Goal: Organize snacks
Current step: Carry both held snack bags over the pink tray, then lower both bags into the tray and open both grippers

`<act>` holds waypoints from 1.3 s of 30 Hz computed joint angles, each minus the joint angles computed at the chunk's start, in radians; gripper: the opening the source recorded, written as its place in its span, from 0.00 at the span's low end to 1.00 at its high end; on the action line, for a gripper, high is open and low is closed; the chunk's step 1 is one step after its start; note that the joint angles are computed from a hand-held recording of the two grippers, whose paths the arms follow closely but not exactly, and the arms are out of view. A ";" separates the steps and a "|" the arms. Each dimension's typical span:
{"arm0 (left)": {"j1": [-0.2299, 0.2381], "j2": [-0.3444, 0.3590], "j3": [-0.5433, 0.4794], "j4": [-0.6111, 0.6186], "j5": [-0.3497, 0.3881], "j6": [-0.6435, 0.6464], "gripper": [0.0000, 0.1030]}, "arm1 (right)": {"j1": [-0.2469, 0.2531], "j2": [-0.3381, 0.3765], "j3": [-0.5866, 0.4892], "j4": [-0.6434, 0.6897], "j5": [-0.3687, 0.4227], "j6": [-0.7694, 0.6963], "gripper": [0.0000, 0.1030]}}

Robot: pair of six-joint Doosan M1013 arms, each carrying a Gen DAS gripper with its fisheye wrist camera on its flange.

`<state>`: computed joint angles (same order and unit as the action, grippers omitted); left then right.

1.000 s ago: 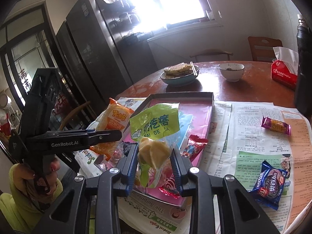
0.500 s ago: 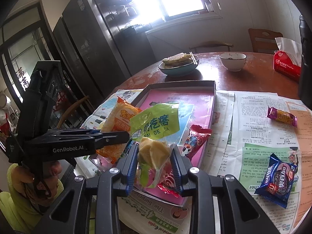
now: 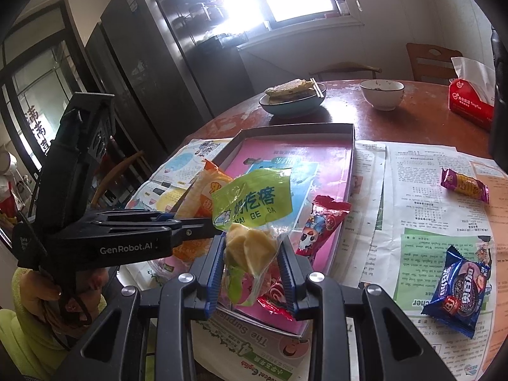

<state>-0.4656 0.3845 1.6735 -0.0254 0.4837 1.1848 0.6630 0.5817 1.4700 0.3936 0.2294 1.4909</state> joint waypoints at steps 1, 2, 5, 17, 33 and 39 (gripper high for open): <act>0.000 0.000 0.000 0.001 0.000 -0.003 0.21 | 0.001 0.002 -0.003 0.002 0.002 -0.004 0.32; 0.000 0.000 0.000 0.004 -0.001 -0.005 0.21 | 0.002 0.003 -0.004 0.000 0.002 -0.006 0.32; 0.001 0.000 0.000 0.006 -0.001 -0.007 0.21 | 0.005 0.008 -0.008 -0.009 0.004 -0.007 0.32; 0.007 0.007 -0.005 -0.005 0.004 0.001 0.21 | 0.016 0.029 -0.029 -0.026 0.036 -0.023 0.32; 0.008 0.007 -0.004 -0.009 0.005 0.006 0.21 | 0.018 0.038 -0.043 -0.136 0.066 0.090 0.35; 0.008 0.007 -0.004 -0.008 0.004 0.005 0.21 | 0.018 0.037 -0.042 -0.175 0.069 0.128 0.41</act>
<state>-0.4571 0.3911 1.6694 -0.0335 0.4881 1.1902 0.6814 0.6190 1.4275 0.2189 0.2986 1.6189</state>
